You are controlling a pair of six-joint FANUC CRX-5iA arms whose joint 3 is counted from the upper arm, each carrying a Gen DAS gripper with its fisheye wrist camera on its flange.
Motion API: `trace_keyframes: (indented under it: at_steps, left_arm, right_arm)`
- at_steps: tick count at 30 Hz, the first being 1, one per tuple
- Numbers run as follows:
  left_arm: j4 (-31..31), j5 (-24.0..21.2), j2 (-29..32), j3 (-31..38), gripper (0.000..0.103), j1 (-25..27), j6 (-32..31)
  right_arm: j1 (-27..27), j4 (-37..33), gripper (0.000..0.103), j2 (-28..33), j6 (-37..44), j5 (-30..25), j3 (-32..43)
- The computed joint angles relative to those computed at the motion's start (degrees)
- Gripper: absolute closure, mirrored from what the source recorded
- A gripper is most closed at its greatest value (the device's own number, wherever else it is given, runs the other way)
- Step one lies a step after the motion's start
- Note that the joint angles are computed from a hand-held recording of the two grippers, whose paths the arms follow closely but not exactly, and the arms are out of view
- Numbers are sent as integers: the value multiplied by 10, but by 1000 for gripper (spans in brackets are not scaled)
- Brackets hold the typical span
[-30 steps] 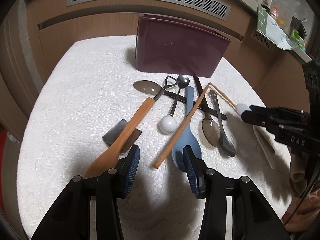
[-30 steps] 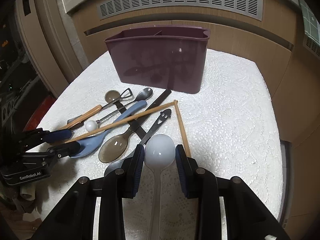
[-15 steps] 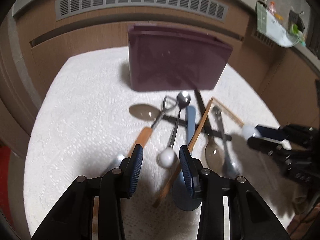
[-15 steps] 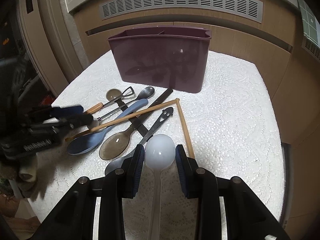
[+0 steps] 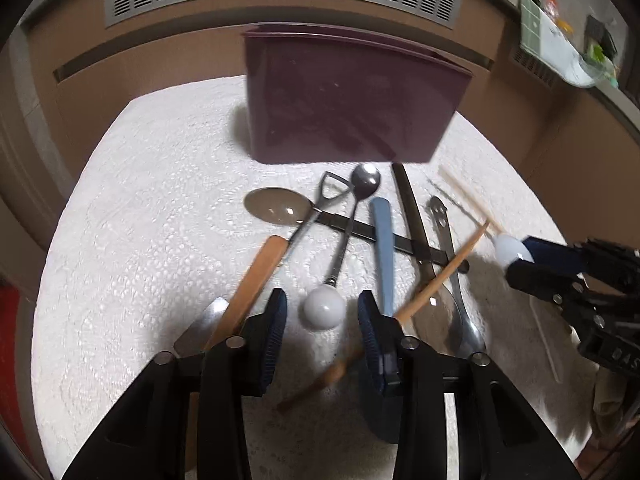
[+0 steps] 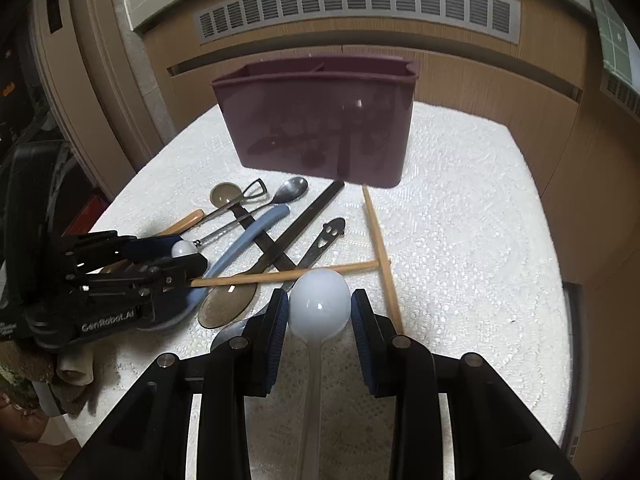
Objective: Organize utensils
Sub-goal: 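Grasp the white-ball-handled utensil with the left tool while the right tool holds the white spoon, then lift both held utensils over the maroon caddy and release them inside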
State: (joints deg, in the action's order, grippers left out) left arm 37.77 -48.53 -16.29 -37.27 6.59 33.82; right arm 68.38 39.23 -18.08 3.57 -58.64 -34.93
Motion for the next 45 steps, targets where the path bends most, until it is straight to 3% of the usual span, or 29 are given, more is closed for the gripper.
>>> trace_keyframes:
  at_steps: [3,13,28,31,34,39,45]
  left_arm:
    - [15,10,-1,-8,81,4,-5]
    - [134,29,-143,-72,81,41,-102]
    - [173,2,-167,-44,81,49,-124]
    - [194,3,-155,-13,81,40,-137]
    - [230,28,-134,30,81,14,-156]
    - [276,80,-70,92,81,-36,-176]
    - [290,123,11,143,80,-73,-187]
  right_arm:
    - [5,8,73,-1,-3,-8,1]
    - [36,72,73,-22,-58,-34,-12]
    - [35,132,73,-41,-80,-30,-16]
    - [16,165,73,-50,-74,-19,-9]
    - [-23,252,73,-50,-49,-5,12]
    - [-131,395,72,-29,-70,75,38]
    - [-242,449,72,32,-109,181,62]
